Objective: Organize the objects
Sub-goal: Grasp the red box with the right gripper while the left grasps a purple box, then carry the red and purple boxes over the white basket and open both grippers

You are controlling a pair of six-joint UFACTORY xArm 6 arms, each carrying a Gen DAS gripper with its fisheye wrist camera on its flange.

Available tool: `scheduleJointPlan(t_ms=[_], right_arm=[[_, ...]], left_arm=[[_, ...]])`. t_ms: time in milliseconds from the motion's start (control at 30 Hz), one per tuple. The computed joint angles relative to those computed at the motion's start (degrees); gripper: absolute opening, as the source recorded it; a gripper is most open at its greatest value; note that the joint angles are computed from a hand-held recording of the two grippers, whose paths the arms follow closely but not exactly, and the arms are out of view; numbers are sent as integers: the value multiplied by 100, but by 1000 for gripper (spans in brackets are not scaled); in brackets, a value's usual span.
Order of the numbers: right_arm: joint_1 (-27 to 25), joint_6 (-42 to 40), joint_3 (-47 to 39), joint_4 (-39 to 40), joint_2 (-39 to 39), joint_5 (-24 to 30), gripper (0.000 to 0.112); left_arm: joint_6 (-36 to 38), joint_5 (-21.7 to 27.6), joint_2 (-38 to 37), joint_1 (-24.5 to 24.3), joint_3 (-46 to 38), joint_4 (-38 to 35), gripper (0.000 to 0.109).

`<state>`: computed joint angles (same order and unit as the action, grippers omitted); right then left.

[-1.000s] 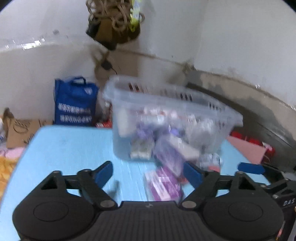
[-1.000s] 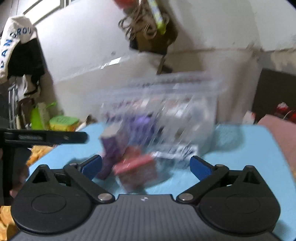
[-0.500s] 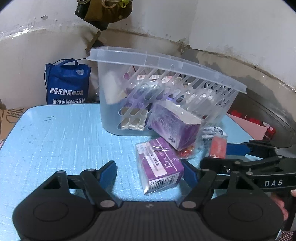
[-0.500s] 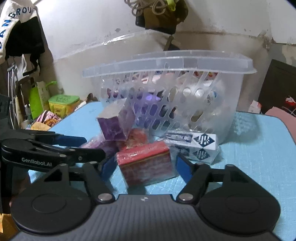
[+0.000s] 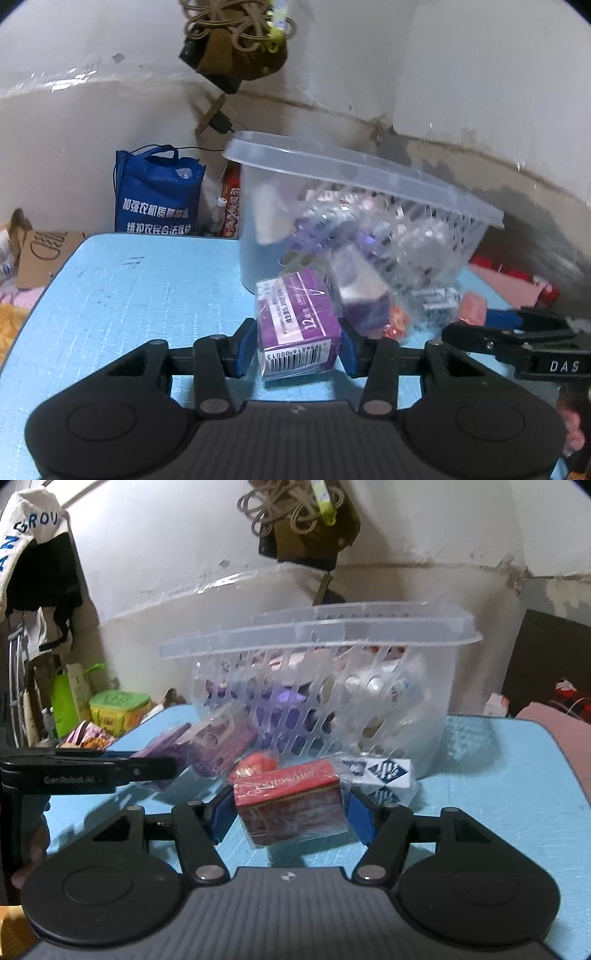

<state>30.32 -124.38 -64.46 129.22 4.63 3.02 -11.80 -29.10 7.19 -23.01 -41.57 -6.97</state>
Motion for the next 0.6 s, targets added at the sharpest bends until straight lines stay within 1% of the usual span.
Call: scheduleJointPlan(t_ms=[67, 133, 200, 267, 300, 367, 467, 600], right_arm=[[-71, -564, 10, 551, -60, 74, 66], [-131, -812, 48, 838, -107, 170, 66], [-216, -1075, 109, 1174, -168, 316, 66], [-318, -1345, 206, 1532, -253, 508, 66], [-349, -1474, 231, 1690, -277, 565, 66], [-390, -1654, 254, 1901, -297, 637, 66], [-440, -2031, 273, 2252, -314, 703, 66], [-435, -2497, 256, 2621, -300, 708, 66]], left_arm=[[-617, -169, 15, 209, 66, 533, 49], [-1146, -370, 42, 395, 126, 1053, 49], [-1336, -737, 74, 455, 233, 1198, 49], [-1345, -1172, 104, 476, 363, 1224, 50], [-1353, -1291, 114, 481, 394, 1241, 50], [-1438, -1351, 127, 519, 395, 1346, 50], [-1575, -1306, 126, 570, 384, 1455, 50], [-1558, -1407, 130, 570, 427, 1419, 50]])
